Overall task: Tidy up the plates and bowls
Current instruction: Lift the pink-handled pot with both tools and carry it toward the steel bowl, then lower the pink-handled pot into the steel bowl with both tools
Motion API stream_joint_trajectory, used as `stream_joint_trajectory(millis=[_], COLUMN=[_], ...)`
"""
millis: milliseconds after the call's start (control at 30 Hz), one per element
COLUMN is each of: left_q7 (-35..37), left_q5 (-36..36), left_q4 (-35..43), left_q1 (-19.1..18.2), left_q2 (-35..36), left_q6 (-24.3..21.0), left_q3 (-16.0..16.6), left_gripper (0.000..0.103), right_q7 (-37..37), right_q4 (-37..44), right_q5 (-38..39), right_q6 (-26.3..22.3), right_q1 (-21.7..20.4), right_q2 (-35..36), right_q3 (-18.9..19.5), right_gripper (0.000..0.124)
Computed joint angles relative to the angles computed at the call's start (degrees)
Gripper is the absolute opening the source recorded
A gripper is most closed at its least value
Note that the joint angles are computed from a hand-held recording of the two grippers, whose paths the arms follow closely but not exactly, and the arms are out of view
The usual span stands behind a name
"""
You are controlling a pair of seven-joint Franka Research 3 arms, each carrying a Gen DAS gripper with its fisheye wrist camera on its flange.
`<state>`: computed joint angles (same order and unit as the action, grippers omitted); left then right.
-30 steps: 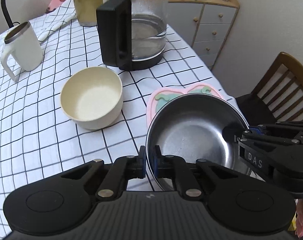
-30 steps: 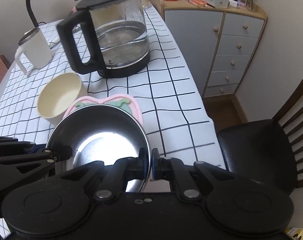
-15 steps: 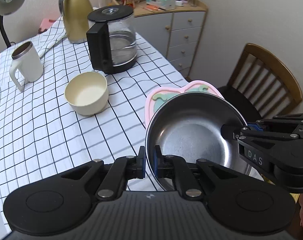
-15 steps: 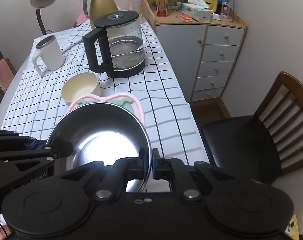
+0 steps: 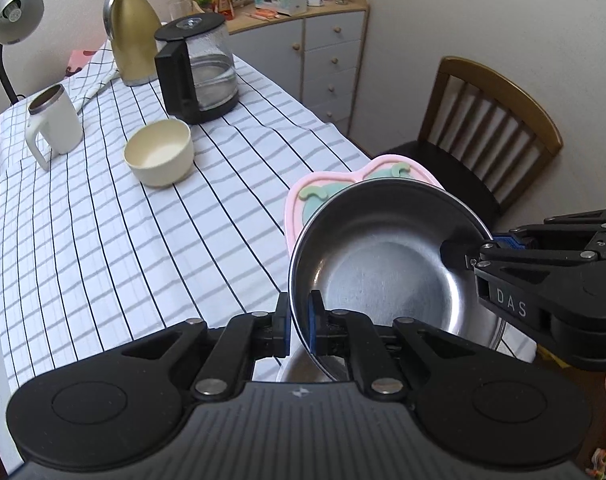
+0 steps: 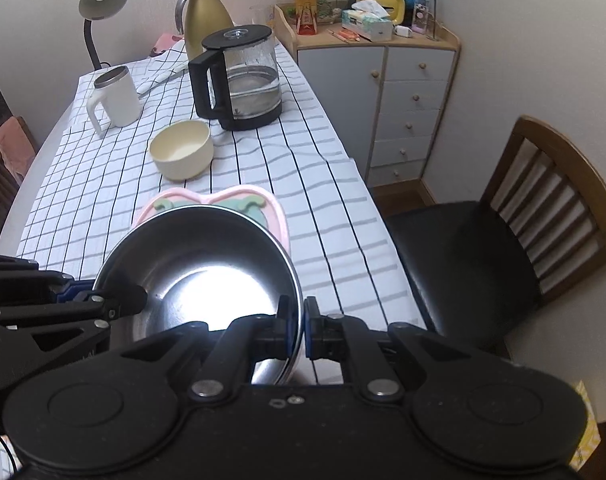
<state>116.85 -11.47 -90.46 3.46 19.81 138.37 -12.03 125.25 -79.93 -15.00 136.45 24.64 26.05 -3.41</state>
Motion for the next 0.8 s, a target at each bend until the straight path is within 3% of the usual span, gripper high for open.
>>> stream_joint_trajectory(millis=[400,800], left_q7=[3.80,2.35], left_q5=[-1.72,1.35], left_q4=[-12.06,-13.50], left_q1=[-0.61,-1.43], left_q2=[-6.52,-3.48], left_q6=[1.36,3.74], left_q3=[0.81,1.12], left_gripper=[0.007,0.007], right_q7=[6.49,8.77], right_q4=[-15.64,-17.48], right_q5=[-1.78,-0.17], right_q6=[2.21,2.37], right_q1=[0.36,-0.07], right_q2=[-9.30,-7.09], right_q3=[2.19,2.84], right_gripper=[0.006,0.006])
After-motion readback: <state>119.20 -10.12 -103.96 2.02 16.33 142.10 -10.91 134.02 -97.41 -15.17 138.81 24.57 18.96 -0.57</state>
